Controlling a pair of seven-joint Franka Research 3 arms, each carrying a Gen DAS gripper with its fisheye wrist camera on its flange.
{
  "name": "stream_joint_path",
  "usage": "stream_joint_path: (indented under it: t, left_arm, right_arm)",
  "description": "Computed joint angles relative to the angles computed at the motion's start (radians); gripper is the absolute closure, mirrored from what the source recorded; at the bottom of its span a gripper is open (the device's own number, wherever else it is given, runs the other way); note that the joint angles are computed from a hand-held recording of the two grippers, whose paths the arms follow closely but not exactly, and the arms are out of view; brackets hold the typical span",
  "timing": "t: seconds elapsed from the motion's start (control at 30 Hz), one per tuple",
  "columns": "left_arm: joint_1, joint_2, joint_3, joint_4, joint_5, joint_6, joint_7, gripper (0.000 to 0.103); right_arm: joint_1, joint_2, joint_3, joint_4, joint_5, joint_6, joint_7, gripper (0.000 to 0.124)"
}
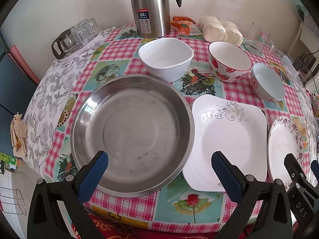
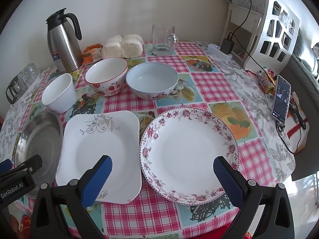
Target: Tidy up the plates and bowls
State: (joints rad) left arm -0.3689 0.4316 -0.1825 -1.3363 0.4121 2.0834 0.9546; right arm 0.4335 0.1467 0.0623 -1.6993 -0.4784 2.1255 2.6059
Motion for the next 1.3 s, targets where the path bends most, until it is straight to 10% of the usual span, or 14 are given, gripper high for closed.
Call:
stream_joint_path:
  t: [0.7,1.3]
  left_arm:
    - [0.075,-0.065,0.01,-0.099,-0.06,0.071,-0.098,0.0]
    - [0.245,-0.147,0.016,-0.364,-0.251,0.407,-0.111,0.0]
  right_arm:
    - [0.025,0.091,0.001,0.087,0.07,0.05,-0.053,0.021]
    - [0.114,0.369,-0.038,0.38,0.279,0.135,-0.255,0.027]
